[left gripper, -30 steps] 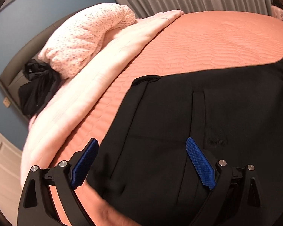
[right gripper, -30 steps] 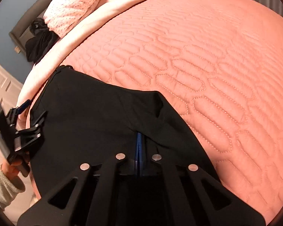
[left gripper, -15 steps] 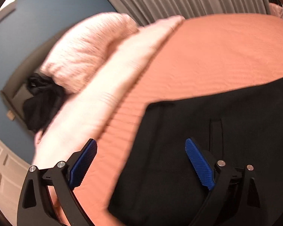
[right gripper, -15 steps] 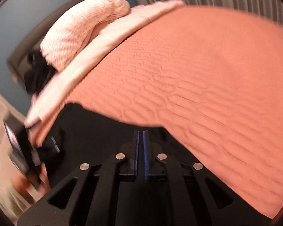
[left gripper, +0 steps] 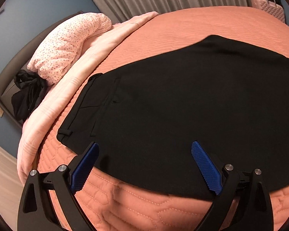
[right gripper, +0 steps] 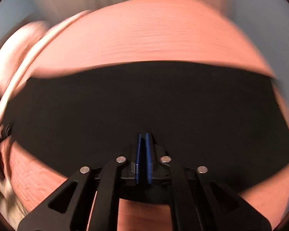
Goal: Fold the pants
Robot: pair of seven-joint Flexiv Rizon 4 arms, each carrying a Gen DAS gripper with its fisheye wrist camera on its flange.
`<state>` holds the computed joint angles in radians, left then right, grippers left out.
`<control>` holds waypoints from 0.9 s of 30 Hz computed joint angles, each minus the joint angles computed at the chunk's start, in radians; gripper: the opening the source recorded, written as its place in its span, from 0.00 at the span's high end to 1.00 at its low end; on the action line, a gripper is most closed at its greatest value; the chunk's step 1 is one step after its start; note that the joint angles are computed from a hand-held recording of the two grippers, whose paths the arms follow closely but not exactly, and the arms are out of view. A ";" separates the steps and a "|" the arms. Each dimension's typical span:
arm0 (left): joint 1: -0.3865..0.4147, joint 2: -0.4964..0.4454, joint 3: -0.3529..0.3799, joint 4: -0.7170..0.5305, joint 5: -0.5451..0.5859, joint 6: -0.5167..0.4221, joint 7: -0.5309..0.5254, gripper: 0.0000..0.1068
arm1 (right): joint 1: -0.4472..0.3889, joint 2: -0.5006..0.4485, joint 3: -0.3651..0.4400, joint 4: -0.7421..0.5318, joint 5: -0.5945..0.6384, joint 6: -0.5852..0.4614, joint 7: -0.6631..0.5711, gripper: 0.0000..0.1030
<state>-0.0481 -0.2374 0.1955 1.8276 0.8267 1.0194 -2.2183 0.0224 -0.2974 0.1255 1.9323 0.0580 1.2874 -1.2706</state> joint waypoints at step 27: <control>-0.227 0.078 -0.193 -0.082 -0.145 -0.156 0.149 0.12 | -0.190 0.081 -0.026 -0.054 1.237 -0.145 -0.599 0.91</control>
